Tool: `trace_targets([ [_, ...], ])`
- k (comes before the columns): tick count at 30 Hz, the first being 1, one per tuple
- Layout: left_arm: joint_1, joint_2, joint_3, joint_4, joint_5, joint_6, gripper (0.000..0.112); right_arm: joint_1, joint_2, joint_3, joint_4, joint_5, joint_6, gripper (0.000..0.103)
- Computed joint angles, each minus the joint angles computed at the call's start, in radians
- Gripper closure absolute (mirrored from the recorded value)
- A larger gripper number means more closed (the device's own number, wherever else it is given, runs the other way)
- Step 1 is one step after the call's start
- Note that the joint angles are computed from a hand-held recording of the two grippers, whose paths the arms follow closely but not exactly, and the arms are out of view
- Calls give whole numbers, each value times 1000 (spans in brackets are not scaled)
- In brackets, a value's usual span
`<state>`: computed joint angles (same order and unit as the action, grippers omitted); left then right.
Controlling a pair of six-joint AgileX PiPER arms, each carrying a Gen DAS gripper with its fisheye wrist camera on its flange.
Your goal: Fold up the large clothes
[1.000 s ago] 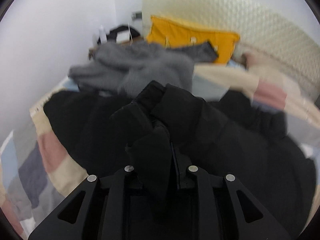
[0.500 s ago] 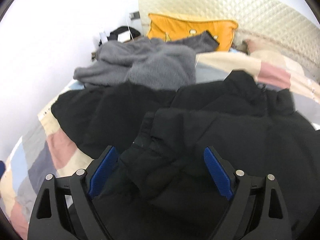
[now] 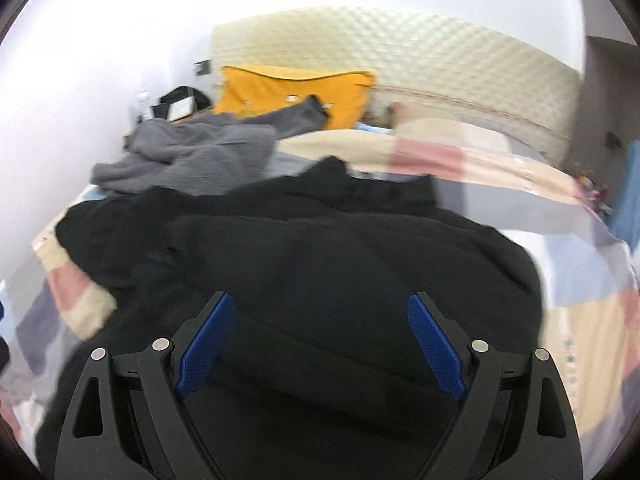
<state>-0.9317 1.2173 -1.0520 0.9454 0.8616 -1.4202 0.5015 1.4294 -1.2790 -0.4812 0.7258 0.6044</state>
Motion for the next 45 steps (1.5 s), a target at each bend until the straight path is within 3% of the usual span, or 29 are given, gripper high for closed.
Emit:
trace_targets([
  [6,-54,75,-22,7,-15,-1,9,-201,-192,232,118,-95,-126,15],
  [12,-95,164,-49,-36,-59,10,9,-341,-277,404,212,-195,-235,14],
  [19,-172,285,-81,7,21,1,9,-446,-272,499,380,-319,-356,14],
  [24,-160,348,-99,-55,68,62,9,-458,-253,506,435,-372,-435,14],
  [27,-136,335,-95,-82,61,48,9,-485,-248,505,550,-381,-589,14],
  [31,-111,363,-174,-149,104,151,9,-517,-217,475,630,-363,-728,15],
  [42,77,585,-631,-367,212,538,9,-609,-149,448,921,-322,-1056,13],
  [45,136,676,-754,-398,234,601,9,-617,-137,430,912,-279,-1060,13],
])
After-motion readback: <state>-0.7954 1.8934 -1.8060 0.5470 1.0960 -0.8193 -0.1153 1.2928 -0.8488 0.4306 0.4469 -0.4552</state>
